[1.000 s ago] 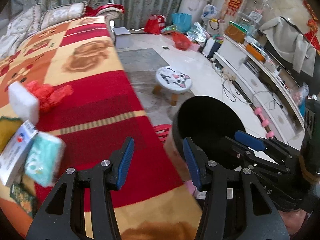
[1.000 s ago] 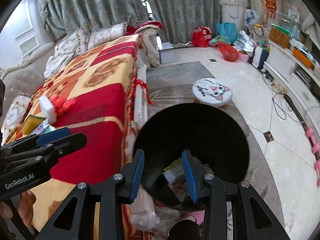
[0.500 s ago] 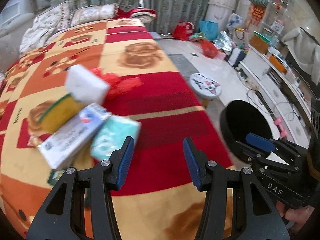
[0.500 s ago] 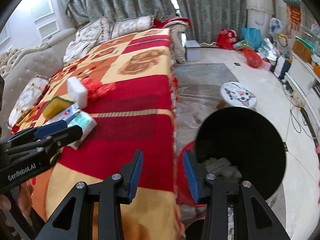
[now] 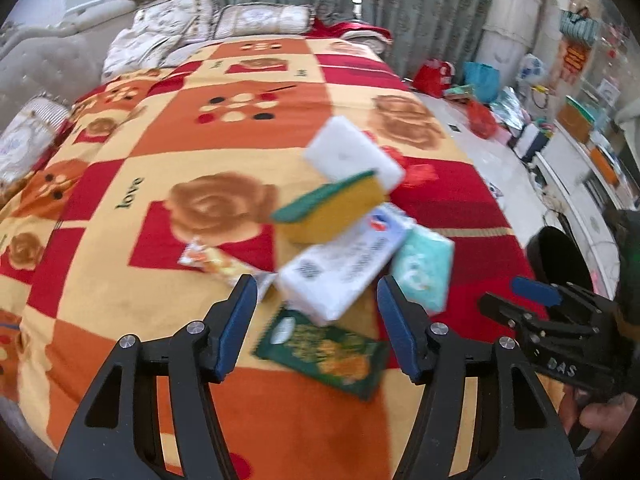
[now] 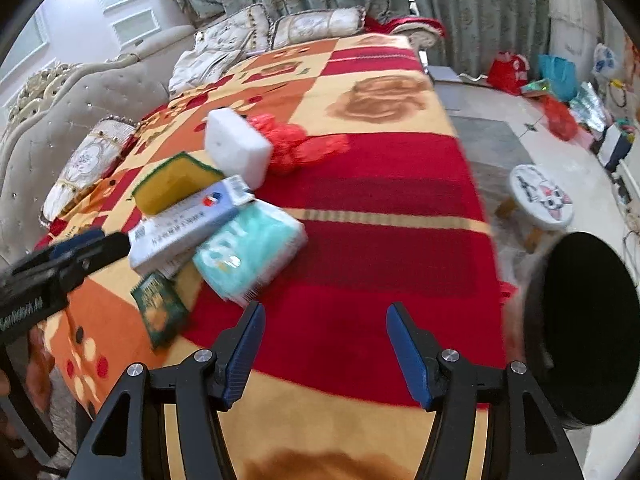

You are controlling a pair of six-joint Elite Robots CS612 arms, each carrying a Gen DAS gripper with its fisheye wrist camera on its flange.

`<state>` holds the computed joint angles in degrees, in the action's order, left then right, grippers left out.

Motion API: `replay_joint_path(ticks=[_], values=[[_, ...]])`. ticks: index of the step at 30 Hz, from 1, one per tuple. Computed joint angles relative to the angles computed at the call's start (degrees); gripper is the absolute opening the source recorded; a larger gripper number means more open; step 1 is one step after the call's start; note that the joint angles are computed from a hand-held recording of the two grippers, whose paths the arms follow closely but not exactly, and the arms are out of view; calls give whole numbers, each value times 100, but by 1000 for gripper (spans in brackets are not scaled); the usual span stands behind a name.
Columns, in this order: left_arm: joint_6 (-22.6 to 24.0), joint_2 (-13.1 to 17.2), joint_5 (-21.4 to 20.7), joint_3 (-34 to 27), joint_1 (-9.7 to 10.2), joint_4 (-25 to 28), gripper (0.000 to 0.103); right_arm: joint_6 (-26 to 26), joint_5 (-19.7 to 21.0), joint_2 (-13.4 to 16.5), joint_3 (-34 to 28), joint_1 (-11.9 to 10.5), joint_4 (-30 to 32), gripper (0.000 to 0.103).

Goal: Collect trash
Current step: 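Move both open tools back over the items on the bedspread, then grasp the white medicine box with the left tool while the right tool grasps the teal tissue pack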

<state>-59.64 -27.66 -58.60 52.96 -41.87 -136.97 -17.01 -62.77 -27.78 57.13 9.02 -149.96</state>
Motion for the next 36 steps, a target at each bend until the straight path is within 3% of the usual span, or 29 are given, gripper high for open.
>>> replay_joint_path(ticks=[10,12,13,15,20,24,27,29,30,33,35,36], values=[[2,-172,-59,396,49,-329,63,73,-257,576,-1141,380,790,69],[131,-110,-84,285,61,-300,65,-127,-231,612,-1207,389,878,69],[194,-83,-87,233,61,-283,67,-165,-191,593,-1160,371,832,64],[378,7,-113,79,65,-259,70,-252,-127,495,-962,304,633,45],[880,380,-406,-594,96,75,71,-575,-500,238,-536,151,320,39],[1274,793,-360,-1384,70,697,71,-719,-603,142,-449,35,590,39],[1320,1024,-441,-1819,78,1038,71,-632,-581,143,-464,-10,664,39],[1283,1172,-411,-2117,79,1353,71,-573,-589,204,-567,-2,732,42],[1281,1236,-314,-2251,69,1520,71,-513,-609,219,-573,7,679,50],[1370,1274,-303,-2295,76,1462,70,-279,-510,277,-625,26,634,62],[1363,1238,-329,-2214,87,1340,49,-162,-446,326,-669,39,607,64],[1364,1212,-365,-2171,94,1289,50,-128,-418,343,-667,43,545,64]])
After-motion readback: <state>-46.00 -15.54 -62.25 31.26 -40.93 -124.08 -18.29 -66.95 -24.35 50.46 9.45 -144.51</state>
